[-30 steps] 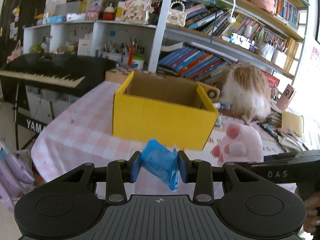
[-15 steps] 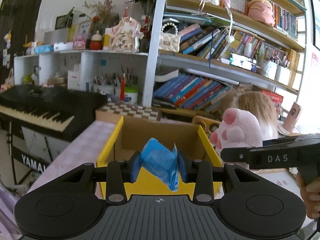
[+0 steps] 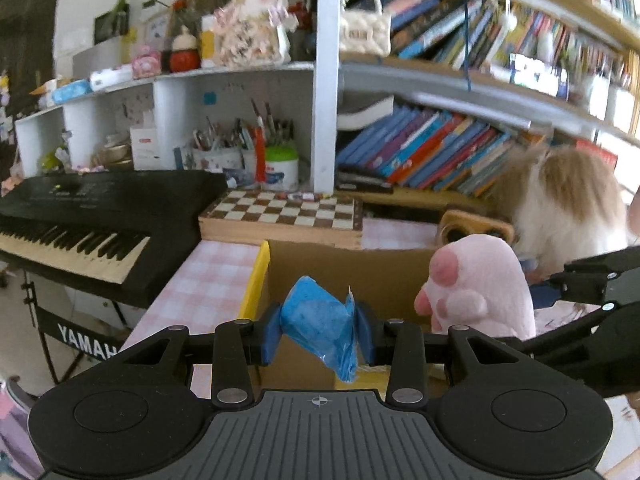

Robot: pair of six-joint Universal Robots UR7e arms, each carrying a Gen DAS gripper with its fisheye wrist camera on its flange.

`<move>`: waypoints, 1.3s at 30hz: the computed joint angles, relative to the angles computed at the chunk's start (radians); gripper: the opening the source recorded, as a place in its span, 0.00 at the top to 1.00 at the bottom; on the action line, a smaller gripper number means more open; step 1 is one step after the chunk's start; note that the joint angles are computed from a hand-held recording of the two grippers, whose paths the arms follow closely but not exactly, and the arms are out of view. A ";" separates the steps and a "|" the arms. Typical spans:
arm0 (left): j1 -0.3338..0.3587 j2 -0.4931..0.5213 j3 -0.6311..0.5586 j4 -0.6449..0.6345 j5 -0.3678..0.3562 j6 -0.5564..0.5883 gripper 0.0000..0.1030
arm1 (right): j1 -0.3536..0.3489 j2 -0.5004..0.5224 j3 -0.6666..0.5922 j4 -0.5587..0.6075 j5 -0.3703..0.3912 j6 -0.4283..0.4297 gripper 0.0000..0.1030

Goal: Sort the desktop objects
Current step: 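Lower the blue piece into the box and open the left tool while the right tool releases the pig inside, then lift both open tools out of the yellow box and back away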

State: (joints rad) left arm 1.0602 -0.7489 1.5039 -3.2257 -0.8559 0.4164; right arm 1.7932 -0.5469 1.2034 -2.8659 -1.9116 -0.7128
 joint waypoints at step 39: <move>-0.006 0.002 -0.041 0.120 -0.020 0.020 0.21 | 0.018 0.041 -0.038 0.004 -0.073 -0.186 0.22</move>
